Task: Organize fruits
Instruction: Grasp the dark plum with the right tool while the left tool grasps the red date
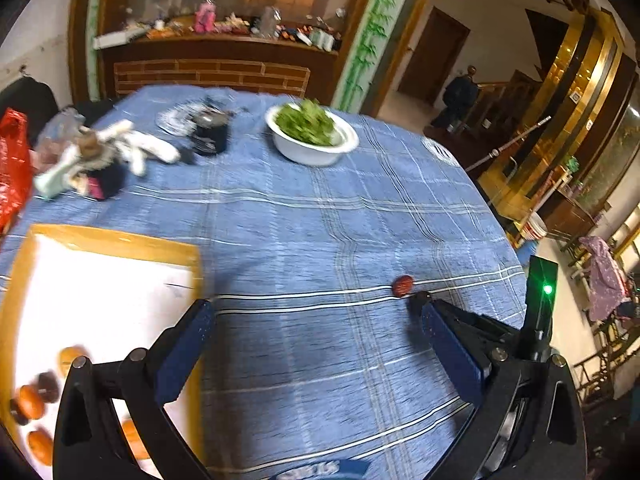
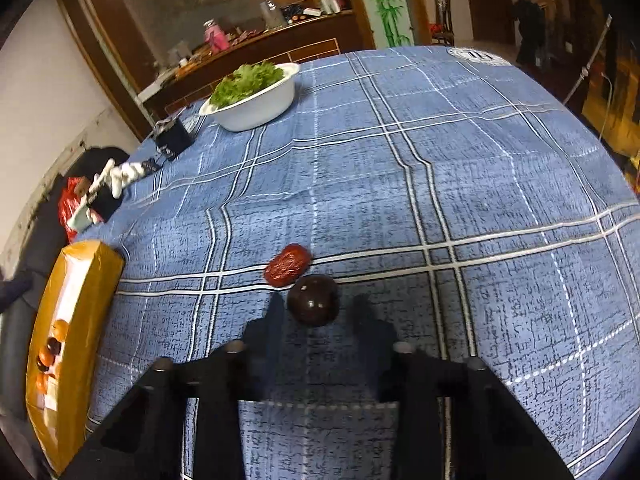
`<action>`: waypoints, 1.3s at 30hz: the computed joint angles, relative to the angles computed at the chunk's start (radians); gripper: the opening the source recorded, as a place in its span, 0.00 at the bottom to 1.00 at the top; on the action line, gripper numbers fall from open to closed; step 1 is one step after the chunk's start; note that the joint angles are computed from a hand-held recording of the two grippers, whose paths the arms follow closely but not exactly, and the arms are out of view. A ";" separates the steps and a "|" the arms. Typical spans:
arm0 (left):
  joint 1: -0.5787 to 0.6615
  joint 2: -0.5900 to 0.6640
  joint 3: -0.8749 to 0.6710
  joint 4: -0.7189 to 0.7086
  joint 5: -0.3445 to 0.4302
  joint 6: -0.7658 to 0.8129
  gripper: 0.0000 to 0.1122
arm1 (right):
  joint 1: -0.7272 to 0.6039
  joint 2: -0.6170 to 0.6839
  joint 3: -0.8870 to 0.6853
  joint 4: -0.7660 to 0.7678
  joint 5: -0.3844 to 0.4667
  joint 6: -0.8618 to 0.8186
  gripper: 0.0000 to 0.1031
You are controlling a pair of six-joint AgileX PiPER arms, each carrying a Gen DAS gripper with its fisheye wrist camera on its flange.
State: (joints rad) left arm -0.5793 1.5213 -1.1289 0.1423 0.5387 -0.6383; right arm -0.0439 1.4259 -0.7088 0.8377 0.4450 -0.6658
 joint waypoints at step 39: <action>-0.204 -0.041 0.067 0.310 -0.046 -0.270 0.16 | -0.140 -0.053 0.020 0.099 0.021 -0.115 0.50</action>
